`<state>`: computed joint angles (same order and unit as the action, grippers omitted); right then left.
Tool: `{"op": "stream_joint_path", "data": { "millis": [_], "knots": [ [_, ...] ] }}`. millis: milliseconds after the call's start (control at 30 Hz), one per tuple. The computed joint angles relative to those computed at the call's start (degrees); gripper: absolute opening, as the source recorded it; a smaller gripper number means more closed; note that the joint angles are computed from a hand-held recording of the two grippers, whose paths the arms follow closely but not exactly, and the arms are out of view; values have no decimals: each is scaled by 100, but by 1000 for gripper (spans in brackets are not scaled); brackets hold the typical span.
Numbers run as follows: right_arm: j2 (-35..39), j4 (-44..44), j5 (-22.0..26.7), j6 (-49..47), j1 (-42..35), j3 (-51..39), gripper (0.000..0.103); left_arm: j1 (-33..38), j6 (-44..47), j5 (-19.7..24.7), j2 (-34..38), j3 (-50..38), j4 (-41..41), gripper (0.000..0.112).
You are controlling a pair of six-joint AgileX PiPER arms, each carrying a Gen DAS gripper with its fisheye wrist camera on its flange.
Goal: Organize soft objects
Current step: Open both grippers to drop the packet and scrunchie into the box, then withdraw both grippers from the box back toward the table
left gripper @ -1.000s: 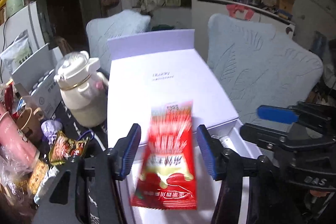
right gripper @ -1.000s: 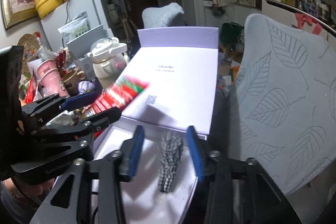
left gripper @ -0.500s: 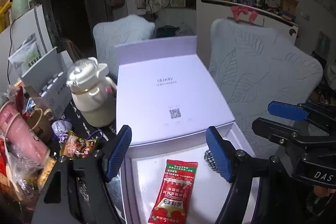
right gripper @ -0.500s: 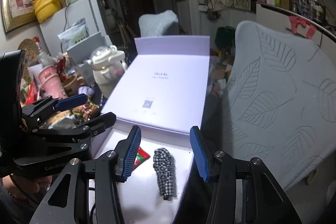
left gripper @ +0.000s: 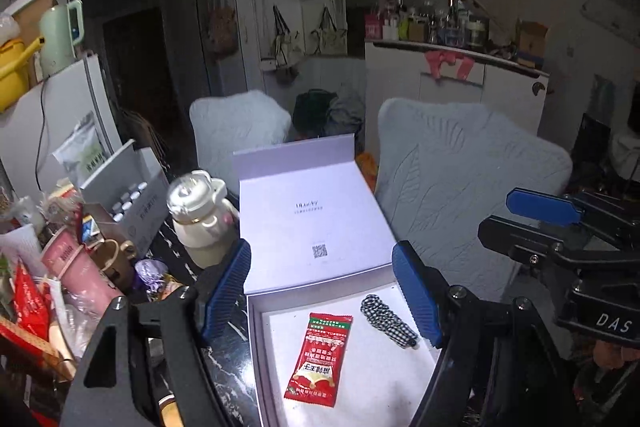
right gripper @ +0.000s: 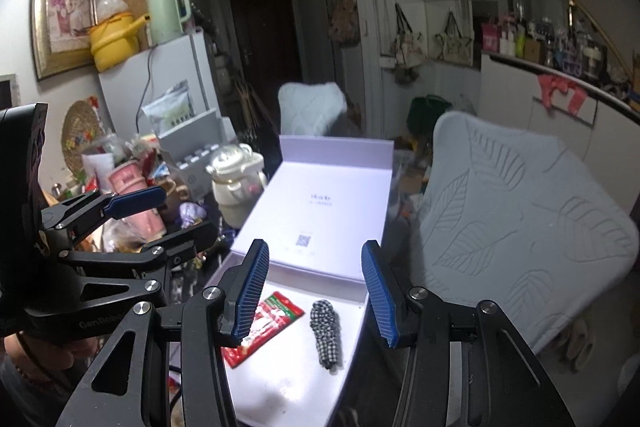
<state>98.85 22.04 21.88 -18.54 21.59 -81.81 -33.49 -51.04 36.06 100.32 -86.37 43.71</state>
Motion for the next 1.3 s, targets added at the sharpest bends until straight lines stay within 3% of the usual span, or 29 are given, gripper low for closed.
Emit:
{"op": "stream_joint_path", "data": {
  "millis": [167, 333, 433, 567, 733, 933, 1033, 1300],
  "knots": [
    [-611, -199, -113, 185, 83, 470, 48, -382, -398, 301, -476, 253, 466, 73],
    [-1261, -362, -204, 351, 187, 985, 55, -812, -757, 642, -935, 525, 782, 73],
    [-1630, -555, -243, 532, 279, 1263, 58, -1128, -1054, 876, -1207, 725, 1047, 82],
    [-2128, -928, -360, 910, 438, 1666, 63, -1627, -1541, 1232, -1535, 1009, 1478, 83],
    [-2782, -1865, -427, 1843, 691, 2204, 72, -2247, -1949, 1723, -1821, 1261, 1720, 83],
    [-3440, -2616, -319, 2734, 1009, 2752, 73, -3147, -2626, 2458, -2031, 1599, 2143, 83],
    [-3797, -2839, -285, 3023, 1191, 3055, 73, -3412, -2879, 2615, -2127, 1782, 2157, 83],
    [-4516, -5158, -11, 5572, 2185, 3878, 73, -4250, -3743, 3160, -2303, 2421, 2216, 83]
  ]
}}
